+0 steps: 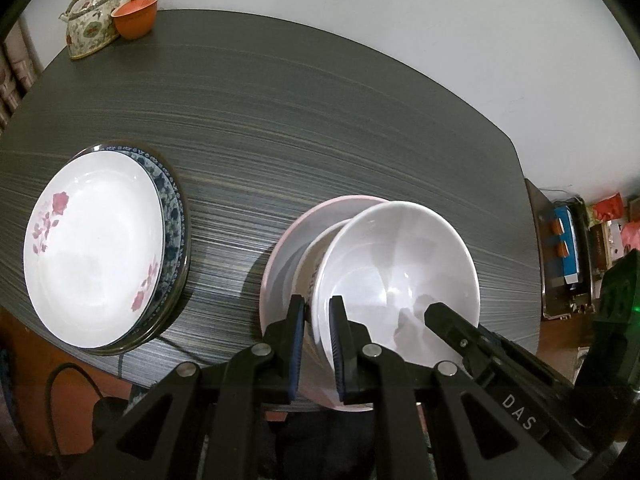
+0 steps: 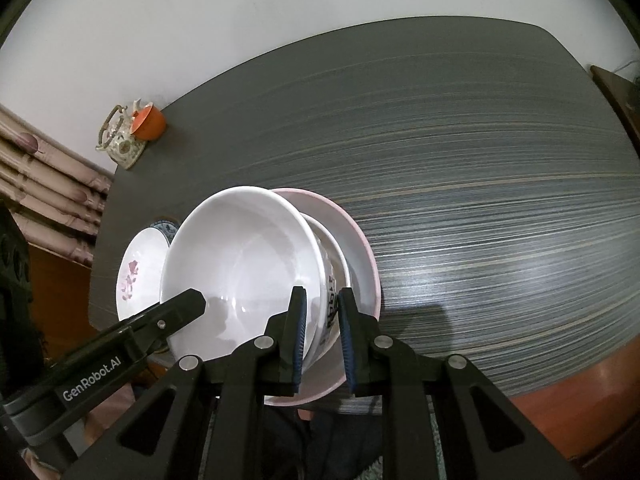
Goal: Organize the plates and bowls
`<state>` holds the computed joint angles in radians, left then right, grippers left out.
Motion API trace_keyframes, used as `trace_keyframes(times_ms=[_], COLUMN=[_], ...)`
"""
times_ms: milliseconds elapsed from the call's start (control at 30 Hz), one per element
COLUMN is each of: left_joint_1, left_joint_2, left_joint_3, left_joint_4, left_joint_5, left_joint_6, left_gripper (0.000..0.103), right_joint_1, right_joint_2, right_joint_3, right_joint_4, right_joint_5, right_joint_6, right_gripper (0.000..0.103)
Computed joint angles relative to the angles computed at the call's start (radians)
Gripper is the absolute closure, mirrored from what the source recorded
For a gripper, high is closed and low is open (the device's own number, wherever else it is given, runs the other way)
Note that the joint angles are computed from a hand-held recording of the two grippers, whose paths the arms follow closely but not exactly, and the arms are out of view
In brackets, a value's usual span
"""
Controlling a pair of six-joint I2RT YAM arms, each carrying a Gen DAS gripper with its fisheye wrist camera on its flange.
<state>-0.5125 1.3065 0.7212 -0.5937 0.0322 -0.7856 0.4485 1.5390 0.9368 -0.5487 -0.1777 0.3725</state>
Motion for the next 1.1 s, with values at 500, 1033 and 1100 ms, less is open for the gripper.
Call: trace_keyframes(times_ms=[500,1033,1100], left_joint_1=[0.015,0.025,0.027], left_joint_2=[0.035,0.052,0.042], left_joint_3=[-0.009,-0.017,-0.025], left_joint_4=[0.028,0.050,0.054], left_joint_5=[0.009,0.028,0.029], left_joint_6=[0.001,-0.005,-0.003], left_gripper=[0.091,0.091,0.091], right_joint_1=[0.010,0.042,0.049], right_joint_2=[0.037,0.033,0.041], right_joint_3=[0.020,0.020,0.026], right_joint_4=[-0.007,-0.004,-0.005], right_joint_5=[0.008,0.035,0.044], right_joint_6=[-0.001,0.010,0.010], right_gripper=[0.085,0.074,0.072])
